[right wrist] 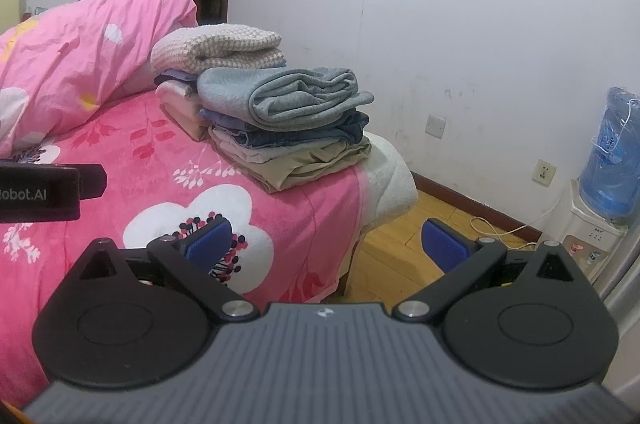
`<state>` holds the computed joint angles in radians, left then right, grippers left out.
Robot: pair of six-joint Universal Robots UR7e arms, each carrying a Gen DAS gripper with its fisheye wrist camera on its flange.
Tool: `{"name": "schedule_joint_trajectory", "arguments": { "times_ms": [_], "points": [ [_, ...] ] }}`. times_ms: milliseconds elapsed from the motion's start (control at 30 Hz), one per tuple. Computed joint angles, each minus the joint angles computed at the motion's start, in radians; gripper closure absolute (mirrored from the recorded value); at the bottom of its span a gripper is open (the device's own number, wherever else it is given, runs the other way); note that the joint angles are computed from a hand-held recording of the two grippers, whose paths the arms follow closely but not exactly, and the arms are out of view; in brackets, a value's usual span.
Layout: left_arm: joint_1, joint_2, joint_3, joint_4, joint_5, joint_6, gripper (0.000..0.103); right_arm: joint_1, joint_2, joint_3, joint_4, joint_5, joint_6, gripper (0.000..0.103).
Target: Fold clothes
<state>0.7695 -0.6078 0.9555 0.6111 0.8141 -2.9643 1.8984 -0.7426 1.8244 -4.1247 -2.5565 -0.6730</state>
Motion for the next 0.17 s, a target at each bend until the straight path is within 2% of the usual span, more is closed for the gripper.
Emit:
{"name": "schedule_joint_trajectory", "arguments": {
  "times_ms": [167],
  "points": [
    [0.002, -0.003, 0.002, 0.0, 0.001, -0.004, 0.0, 0.001, 0.004, -0.003, 0.003, -0.001, 0.0, 0.001]
  ]
}}
